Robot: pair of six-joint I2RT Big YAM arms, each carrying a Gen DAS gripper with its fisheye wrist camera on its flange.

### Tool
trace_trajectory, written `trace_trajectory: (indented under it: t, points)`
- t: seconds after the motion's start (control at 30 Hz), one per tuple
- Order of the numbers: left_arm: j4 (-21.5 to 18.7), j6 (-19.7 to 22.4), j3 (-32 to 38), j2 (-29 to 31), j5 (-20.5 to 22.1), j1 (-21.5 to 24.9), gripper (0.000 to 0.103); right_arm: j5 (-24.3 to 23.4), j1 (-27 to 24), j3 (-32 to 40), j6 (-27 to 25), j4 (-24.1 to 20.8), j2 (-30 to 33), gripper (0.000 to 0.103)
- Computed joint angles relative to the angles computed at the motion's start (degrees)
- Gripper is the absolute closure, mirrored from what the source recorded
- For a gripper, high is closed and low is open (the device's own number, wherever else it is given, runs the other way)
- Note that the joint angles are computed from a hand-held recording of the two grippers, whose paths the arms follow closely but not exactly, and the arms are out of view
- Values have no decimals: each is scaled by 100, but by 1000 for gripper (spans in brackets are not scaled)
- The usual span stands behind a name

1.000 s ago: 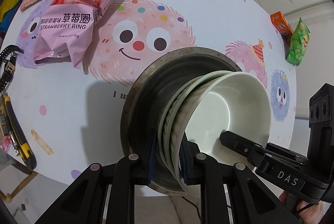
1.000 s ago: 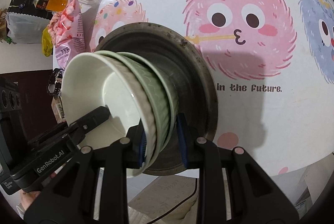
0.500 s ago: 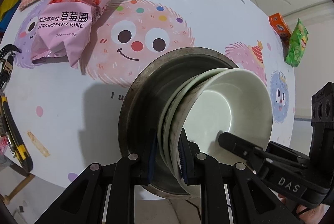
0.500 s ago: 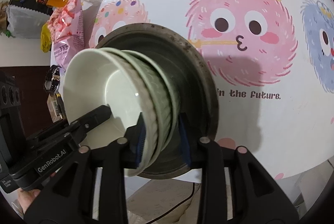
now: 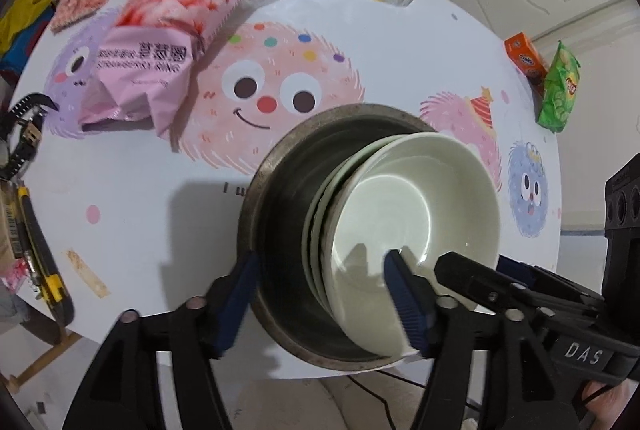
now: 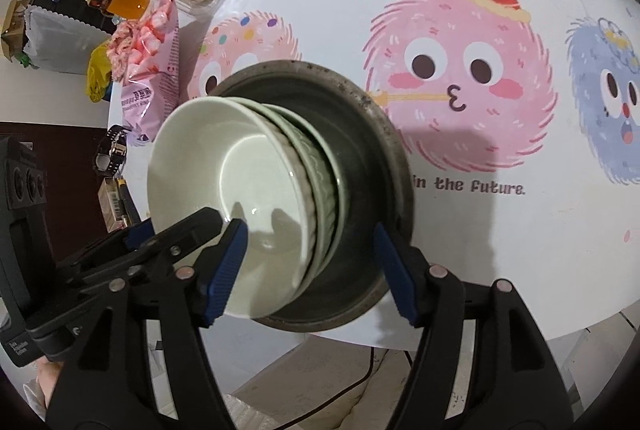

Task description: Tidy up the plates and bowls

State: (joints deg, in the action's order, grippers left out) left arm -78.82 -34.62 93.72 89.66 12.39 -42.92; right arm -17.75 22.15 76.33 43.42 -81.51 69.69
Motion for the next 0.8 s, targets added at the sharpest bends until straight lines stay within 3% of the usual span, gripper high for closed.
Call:
trace_trajectory:
  t: [0.1, 0.17, 0.23, 0.53, 0.63, 0.67, 0.8]
  points:
    - [-47, 16, 57, -44, -128, -21, 21, -4, -24, 45, 7, 3, -87, 33]
    - [-58, 17, 77, -80, -213, -30, 15, 69, -13, 104, -6, -31, -116, 23]
    - [-60, 22, 72, -141, -293, -41, 13, 121, -7, 140, -27, -44, -148, 17]
    - [-13, -45, 100, -350, -599, -163, 13, 347, 60, 231, 21, -100, -293, 14]
    - [5, -60, 92, -457, -748, -227, 13, 470, 79, 248, 57, -83, -433, 0]
    - [20, -65, 73, -504, -781, -237, 12, 564, 86, 249, 82, -81, -516, 0]
    - [114, -25, -143, -777, -962, -207, 0, 742, -29, 165, 87, -106, -788, 0]
